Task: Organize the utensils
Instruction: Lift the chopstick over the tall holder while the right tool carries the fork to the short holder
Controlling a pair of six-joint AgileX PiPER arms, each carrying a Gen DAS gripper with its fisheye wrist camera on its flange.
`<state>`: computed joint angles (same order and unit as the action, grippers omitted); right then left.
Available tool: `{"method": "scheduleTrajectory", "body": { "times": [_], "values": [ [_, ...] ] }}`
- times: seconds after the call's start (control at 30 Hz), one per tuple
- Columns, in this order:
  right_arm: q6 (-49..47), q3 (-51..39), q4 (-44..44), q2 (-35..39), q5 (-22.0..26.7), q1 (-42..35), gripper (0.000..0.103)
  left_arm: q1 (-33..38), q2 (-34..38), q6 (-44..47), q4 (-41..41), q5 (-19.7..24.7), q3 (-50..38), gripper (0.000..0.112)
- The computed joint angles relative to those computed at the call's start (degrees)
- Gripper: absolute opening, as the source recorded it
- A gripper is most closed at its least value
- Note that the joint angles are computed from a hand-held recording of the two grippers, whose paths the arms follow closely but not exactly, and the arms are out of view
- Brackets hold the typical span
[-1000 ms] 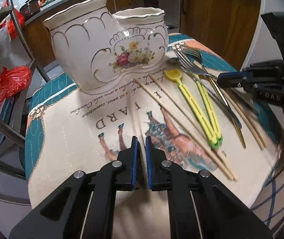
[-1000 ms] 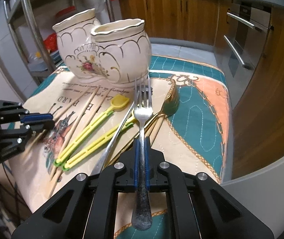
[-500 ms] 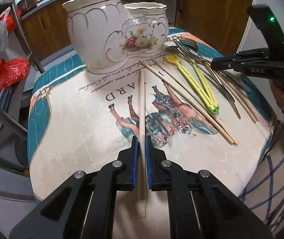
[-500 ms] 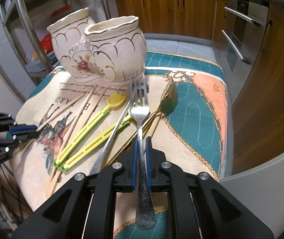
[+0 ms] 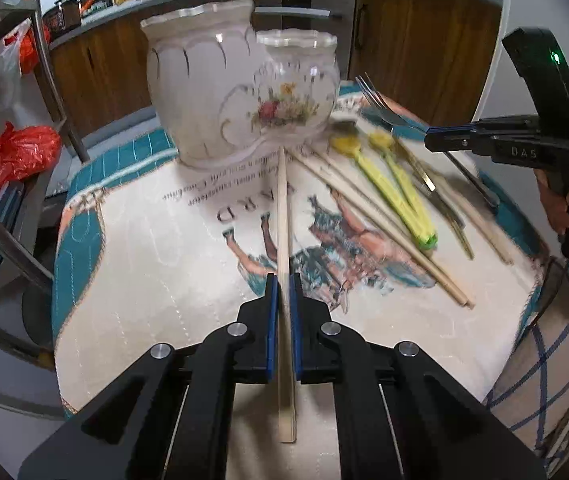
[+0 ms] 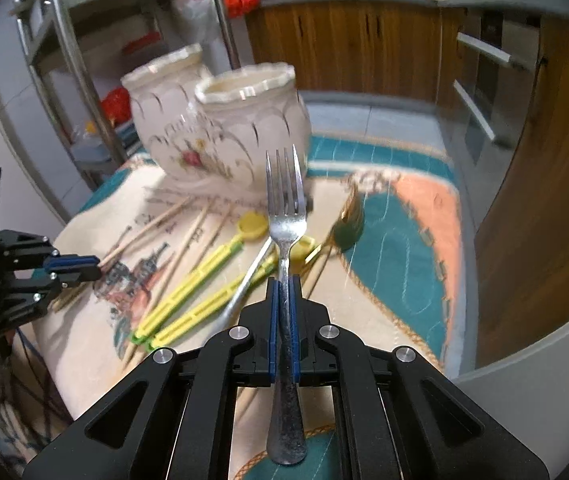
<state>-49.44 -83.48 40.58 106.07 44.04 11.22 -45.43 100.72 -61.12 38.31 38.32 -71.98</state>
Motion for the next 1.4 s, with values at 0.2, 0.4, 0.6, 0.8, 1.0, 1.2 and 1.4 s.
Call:
{"method": "scheduleTrajectory", "body": {
  "times": [0.2, 0.4, 0.6, 0.8, 1.0, 1.2, 1.4],
  "values": [
    [-18.9, 10.9, 19.1, -7.8, -5.8, -1.7, 0.006, -2.0, -5.9, -18.5, 18.9, -5.2, 7.5, 0.006],
    [-35.6, 17.6, 38.3, -12.4, -6.7, -2.3, 0.006, -4.5, -9.5, -38.0, 39.3, -4.3, 12.3, 0.006],
    [-43.6, 16.9, 49.8, -13.3, -12.1, 1.2, 0.006, -4.3, -10.8, -45.5, 49.6, -1.9, 11.0, 0.006],
    [-40.3, 8.7, 50.9, -9.2, -15.8, 3.6, 0.006, 1.7, -9.1, -41.2, 50.7, -5.5, 3.0, 0.006],
    [-31.0, -3.6, 46.1, -2.2, -18.4, 5.5, 0.006, 10.2, -3.4, -32.4, 43.1, -13.0, -9.2, 0.006],
    [-18.5, -15.4, 39.0, 6.5, -20.8, 7.3, 0.006, 16.9, 3.8, -23.0, 29.5, -19.5, -19.3, 0.006],
    [-8.7, -22.4, 35.7, 13.1, -22.6, 8.0, 0.006, 18.9, 8.9, -24.7, 29.9, -21.3, -23.1, 0.006]
  ]
}}
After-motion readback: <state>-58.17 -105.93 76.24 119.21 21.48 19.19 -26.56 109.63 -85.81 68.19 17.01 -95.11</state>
